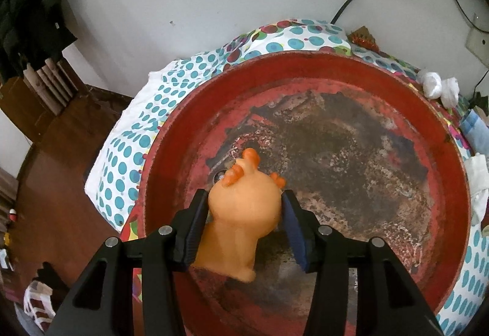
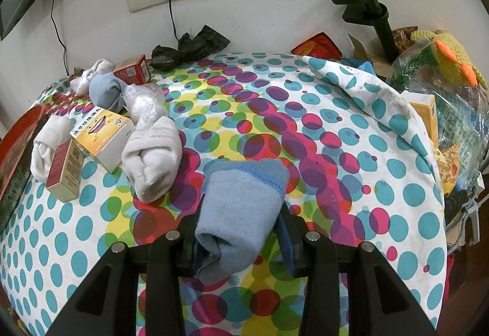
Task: Organize objects
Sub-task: 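Open the left gripper to drop the orange toy onto the tray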
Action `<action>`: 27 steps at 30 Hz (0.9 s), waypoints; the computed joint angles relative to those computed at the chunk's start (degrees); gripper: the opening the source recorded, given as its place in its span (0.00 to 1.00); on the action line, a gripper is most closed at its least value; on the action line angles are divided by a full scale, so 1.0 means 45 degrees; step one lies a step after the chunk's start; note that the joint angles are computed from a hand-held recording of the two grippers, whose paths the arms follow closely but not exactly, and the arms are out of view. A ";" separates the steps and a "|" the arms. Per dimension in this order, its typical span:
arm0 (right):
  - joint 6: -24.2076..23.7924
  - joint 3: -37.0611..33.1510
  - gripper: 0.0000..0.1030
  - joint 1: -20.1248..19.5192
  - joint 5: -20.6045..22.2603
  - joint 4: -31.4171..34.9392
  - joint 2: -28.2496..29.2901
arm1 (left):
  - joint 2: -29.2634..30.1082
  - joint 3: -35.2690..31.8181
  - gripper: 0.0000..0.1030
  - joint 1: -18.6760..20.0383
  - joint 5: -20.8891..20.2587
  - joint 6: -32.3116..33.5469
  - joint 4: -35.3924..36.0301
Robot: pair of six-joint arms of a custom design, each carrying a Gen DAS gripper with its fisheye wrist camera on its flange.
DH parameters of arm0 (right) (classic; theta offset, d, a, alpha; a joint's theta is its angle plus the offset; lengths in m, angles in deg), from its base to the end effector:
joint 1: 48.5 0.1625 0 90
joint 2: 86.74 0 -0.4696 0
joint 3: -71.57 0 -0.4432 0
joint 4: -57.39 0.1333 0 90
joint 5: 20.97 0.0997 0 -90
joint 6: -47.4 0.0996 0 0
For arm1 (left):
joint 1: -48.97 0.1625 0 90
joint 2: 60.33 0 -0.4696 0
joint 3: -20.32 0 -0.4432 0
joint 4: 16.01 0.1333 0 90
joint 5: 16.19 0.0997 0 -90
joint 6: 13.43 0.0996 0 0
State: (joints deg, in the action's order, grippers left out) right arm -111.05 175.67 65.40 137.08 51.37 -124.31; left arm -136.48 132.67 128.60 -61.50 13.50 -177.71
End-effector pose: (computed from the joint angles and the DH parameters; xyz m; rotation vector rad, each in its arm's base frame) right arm 0.2320 -0.4225 -0.0392 -0.3160 -2.0180 1.0127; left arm 0.0934 -0.6193 0.3569 0.4350 2.2063 -0.5743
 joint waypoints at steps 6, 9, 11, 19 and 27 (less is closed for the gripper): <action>0.0046 -0.0066 0.40 0.0010 0.0032 0.0063 0.0056 | -0.0173 0.0061 0.58 -0.0050 -0.0154 -0.0247 0.0115; 0.0083 -0.0139 0.40 0.0023 0.0049 0.0121 0.0114 | -0.0293 0.0271 0.61 -0.0200 -0.0108 -0.0052 -0.0124; 0.0111 -0.0184 0.40 0.0031 0.0053 0.0157 0.0149 | -0.0419 0.0488 0.61 -0.0344 -0.0113 0.0043 -0.0331; 0.0163 -0.0287 0.40 0.0046 0.0068 0.0216 0.0232 | -0.1186 0.1704 0.66 -0.1102 -0.0011 -0.0369 -0.1023; 0.0209 -0.0343 0.40 0.0057 0.0082 0.0261 0.0279 | -0.2028 0.2780 0.75 -0.1405 -0.0152 -0.1182 -0.1519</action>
State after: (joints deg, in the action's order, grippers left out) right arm -110.11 174.12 65.66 137.45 52.55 -123.05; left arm -145.60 145.18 122.28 -62.18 8.18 -184.55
